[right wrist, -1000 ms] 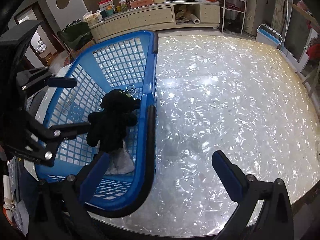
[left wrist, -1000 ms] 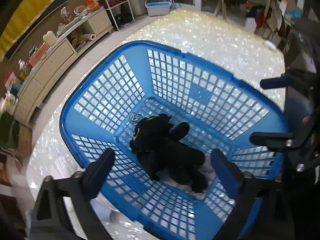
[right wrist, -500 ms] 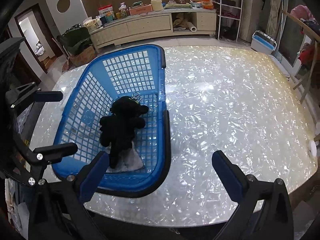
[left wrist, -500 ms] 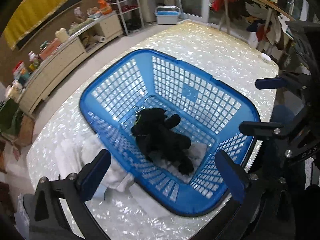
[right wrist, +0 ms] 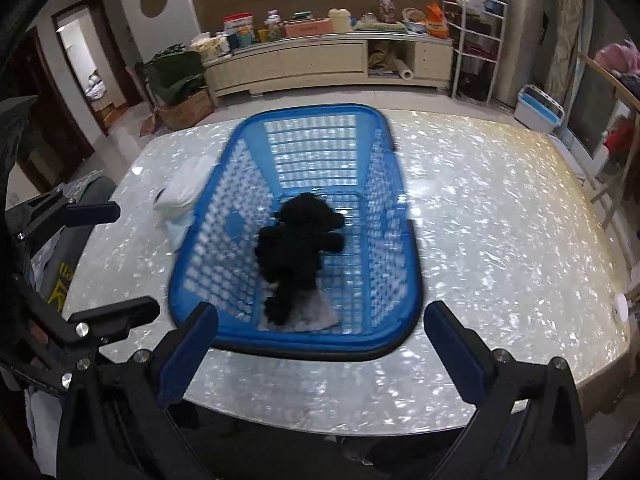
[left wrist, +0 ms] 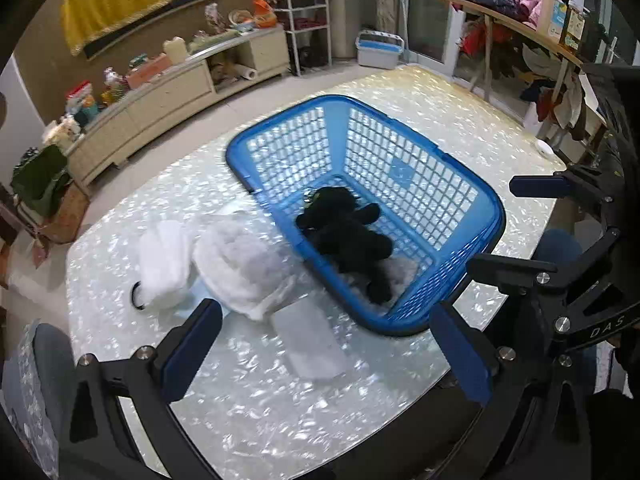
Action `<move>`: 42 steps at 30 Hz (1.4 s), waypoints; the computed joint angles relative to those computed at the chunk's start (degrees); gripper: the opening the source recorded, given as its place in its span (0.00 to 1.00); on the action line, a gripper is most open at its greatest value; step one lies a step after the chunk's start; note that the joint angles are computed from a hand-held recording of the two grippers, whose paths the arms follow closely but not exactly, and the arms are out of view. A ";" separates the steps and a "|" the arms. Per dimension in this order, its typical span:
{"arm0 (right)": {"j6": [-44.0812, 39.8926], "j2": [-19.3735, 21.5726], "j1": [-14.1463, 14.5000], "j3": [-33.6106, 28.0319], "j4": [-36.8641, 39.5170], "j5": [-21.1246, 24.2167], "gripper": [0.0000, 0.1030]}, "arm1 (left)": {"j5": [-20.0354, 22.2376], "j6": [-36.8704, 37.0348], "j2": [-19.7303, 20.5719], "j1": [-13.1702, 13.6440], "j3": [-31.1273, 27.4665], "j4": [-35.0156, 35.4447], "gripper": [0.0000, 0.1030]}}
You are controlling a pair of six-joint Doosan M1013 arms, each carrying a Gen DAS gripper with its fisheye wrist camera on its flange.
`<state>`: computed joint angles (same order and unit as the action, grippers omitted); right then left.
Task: Organize soft objects
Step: 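Withdraw the left gripper from the basket back over the table, then reach the right gripper to the white rectangular pad and grasp it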
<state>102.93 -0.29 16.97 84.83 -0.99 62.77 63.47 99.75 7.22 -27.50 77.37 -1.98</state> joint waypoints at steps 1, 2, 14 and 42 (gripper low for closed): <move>-0.07 -0.04 0.43 0.07 0.08 -0.37 1.00 | -0.29 -0.16 -0.47 0.22 0.46 0.15 1.00; -0.28 0.02 0.92 0.00 0.00 -0.64 1.00 | -0.37 -0.36 -0.90 0.55 0.89 -0.03 1.00; -3.13 1.86 6.02 -1.32 -0.12 -1.07 1.00 | -2.29 -4.37 -6.01 4.47 6.22 1.01 1.00; -2.39 5.45 11.14 0.99 2.96 -1.98 0.87 | -4.32 -11.31 -11.29 8.98 17.80 2.59 1.00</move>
